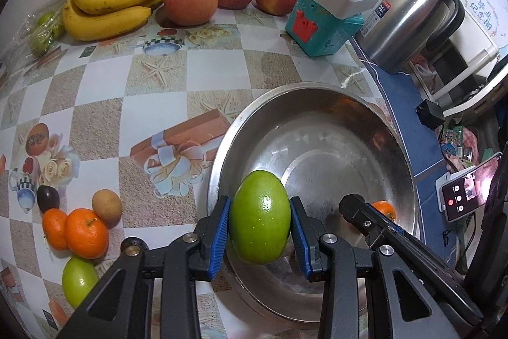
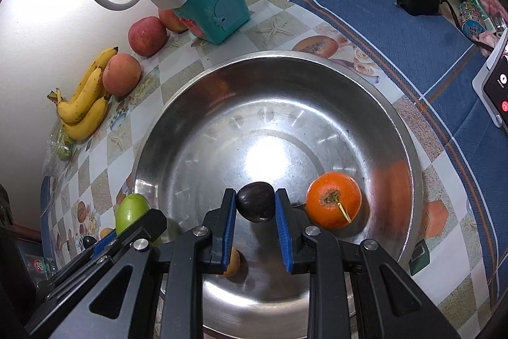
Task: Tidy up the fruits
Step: 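Carry the plum in the right gripper while the left carries the mango over the steel plate, then open the right gripper to drop the plum while the left drops the mango into the plate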
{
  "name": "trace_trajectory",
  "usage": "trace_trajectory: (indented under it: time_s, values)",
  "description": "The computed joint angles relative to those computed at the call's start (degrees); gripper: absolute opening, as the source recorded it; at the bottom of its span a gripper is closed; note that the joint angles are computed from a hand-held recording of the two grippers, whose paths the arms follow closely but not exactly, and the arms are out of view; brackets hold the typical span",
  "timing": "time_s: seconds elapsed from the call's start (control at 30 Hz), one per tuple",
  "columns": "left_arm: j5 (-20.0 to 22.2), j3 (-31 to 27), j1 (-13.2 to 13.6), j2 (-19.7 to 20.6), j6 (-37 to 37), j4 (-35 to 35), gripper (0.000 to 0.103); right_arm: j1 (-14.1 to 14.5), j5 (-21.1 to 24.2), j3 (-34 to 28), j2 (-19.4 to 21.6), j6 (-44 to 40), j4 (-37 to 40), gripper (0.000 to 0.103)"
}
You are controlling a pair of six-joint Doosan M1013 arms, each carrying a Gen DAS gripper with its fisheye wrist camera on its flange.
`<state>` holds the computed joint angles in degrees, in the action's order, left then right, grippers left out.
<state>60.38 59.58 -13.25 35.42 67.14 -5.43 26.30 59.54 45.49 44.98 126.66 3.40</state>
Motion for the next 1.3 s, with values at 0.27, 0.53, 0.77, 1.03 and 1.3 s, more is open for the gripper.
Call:
trace_trajectory:
  time_s: [0.27,0.53,0.77,1.03,1.3]
  values:
    - [0.2,0.0,0.1,0.1,0.2,-0.8,0.04,0.0,0.2,-0.2,0.1,0.1,-0.1,0.026]
    - [-0.2,0.2,0.2,-0.1,0.0,-0.9,0.041,0.0,0.5,-0.3,0.1,0.1,0.1,0.026]
    - [-0.4,0.3,0.3,-0.4,-0.2,-0.9,0.041,0.1,0.2,-0.3,-0.1,-0.1,-0.4,0.026]
    - [-0.7,0.5,0.5,-1.1,-0.9,-0.2,0.041,0.1,-0.7,0.1,-0.8,-0.2,-1.0,0.027]
    - [0.2,0.4,0.6,-1.7,-3.3,3.0,0.041,0.2,-1.0,0.3,-1.3,-0.9,-1.4,0.027]
